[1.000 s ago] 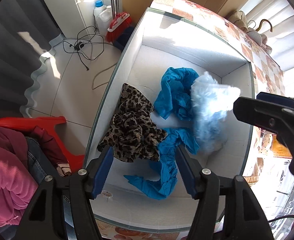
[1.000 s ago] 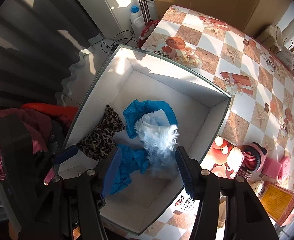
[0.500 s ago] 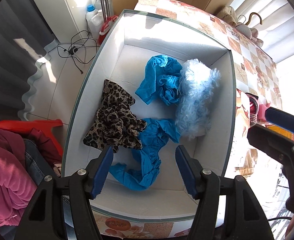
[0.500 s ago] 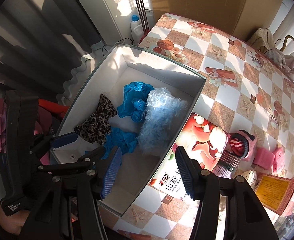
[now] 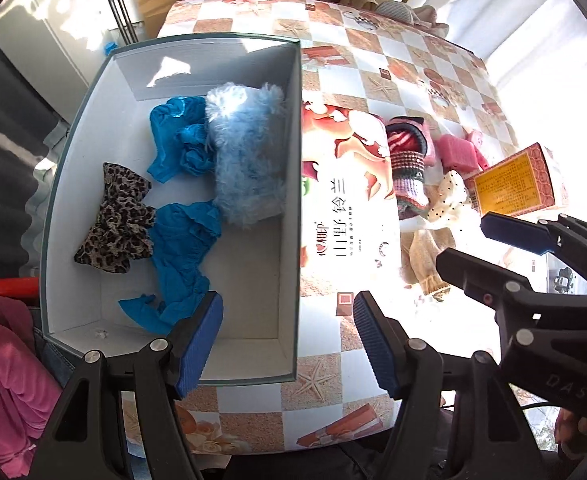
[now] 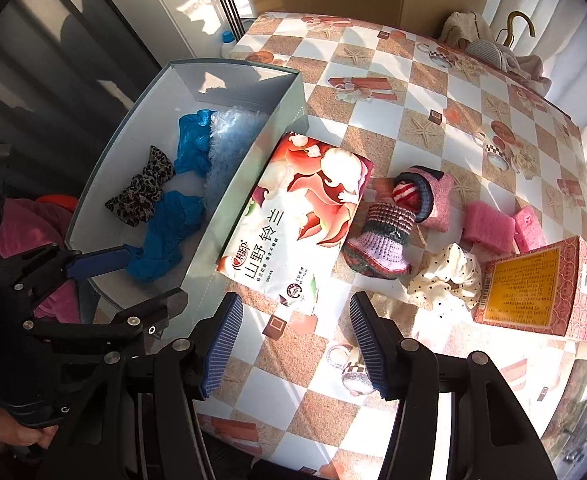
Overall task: Organize soft objects
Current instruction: 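Move both open tools back over the remaining items on the table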
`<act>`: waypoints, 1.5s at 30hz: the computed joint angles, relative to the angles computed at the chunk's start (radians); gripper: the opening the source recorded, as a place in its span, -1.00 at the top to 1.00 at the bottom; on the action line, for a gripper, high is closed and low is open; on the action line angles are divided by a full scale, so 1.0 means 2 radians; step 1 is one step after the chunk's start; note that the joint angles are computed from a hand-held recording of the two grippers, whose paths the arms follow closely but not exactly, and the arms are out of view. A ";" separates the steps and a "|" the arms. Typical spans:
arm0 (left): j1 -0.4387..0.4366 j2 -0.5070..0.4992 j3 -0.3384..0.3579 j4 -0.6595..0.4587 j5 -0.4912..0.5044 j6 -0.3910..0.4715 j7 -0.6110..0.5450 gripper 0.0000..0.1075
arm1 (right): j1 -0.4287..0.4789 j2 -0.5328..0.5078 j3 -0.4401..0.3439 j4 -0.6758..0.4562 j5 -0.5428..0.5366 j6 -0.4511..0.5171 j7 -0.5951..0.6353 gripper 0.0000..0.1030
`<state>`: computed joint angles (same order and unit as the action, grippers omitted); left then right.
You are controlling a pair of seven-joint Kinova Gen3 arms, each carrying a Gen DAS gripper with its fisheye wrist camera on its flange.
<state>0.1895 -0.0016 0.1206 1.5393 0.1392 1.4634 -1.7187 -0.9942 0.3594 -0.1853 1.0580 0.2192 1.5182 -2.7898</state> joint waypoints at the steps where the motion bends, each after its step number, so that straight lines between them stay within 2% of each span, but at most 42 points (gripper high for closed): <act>1: 0.006 -0.003 0.006 0.001 -0.002 -0.001 0.003 -0.33 | -0.001 -0.012 0.000 0.023 -0.002 -0.008 -0.012 -0.12; 3: 0.017 -0.004 0.015 0.001 -0.008 -0.003 0.007 -0.34 | 0.007 -0.039 -0.011 0.069 -0.005 -0.020 -0.044 -0.12; 7: 0.035 0.000 0.025 0.004 -0.009 0.002 0.018 -0.35 | 0.050 -0.076 -0.068 0.141 -0.006 -0.032 -0.091 -0.12; 10: 0.052 0.003 0.035 0.014 -0.013 0.000 0.028 -0.35 | 0.056 -0.094 -0.071 0.183 -0.021 -0.048 -0.099 -0.12; 16: 0.074 -0.002 0.041 0.031 -0.031 0.005 0.053 -0.35 | 0.035 -0.086 -0.056 0.203 -0.015 -0.062 -0.038 -0.12; 18: 0.075 -0.007 0.040 0.037 -0.039 0.010 0.060 -0.35 | 0.040 -0.083 -0.049 0.216 -0.027 -0.084 -0.019 -0.12; 20: 0.076 -0.012 0.040 0.041 -0.046 0.014 0.067 -0.35 | 0.026 -0.082 -0.016 0.231 -0.041 -0.109 -0.001 -0.12; 22: 0.076 -0.019 0.040 0.046 -0.051 0.017 0.070 -0.35 | 0.033 -0.084 -0.003 0.256 -0.057 -0.150 0.012 -0.12; 23: 0.075 -0.022 0.040 0.048 -0.052 0.020 0.072 -0.35 | 0.050 -0.083 -0.008 0.267 -0.075 -0.170 0.023 -0.12; 25: 0.075 -0.025 0.041 0.052 -0.055 0.022 0.078 -0.35 | 0.097 -0.087 -0.041 0.279 -0.113 -0.211 0.063 -0.12; 28: 0.074 -0.028 0.042 0.059 -0.053 0.022 0.088 -0.35 | 0.126 -0.104 -0.095 0.284 -0.117 -0.254 0.100 -0.12; 30: 0.075 -0.030 0.043 0.063 -0.050 0.019 0.094 -0.35 | 0.112 -0.116 -0.090 0.289 -0.095 -0.244 0.084 -0.12; 33: 0.079 -0.030 0.047 0.071 -0.047 0.009 0.101 -0.35 | 0.047 -0.126 -0.033 0.289 -0.038 -0.186 0.024 -0.12; 35: 0.084 -0.029 0.052 0.077 -0.049 0.002 0.103 -0.35 | 0.019 -0.119 -0.015 0.278 0.002 -0.145 0.009 -0.12; 38: 0.091 -0.023 0.056 0.084 -0.050 0.002 0.108 -0.35 | 0.039 -0.091 -0.049 0.249 0.051 -0.098 0.033 -0.12; 42: 0.096 -0.031 0.055 0.095 -0.049 0.006 0.106 -0.35 | 0.057 -0.052 -0.066 0.224 0.082 -0.078 0.054 -0.12; 45: 0.096 -0.037 0.055 0.102 -0.052 0.011 0.104 -0.35 | 0.078 -0.028 -0.067 0.215 0.070 -0.085 0.052 -0.12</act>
<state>0.3817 -0.0757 0.2306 1.7441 0.0350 1.4854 -1.5100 -0.8374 0.3041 -0.3201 1.4882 0.3597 1.3473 -2.6860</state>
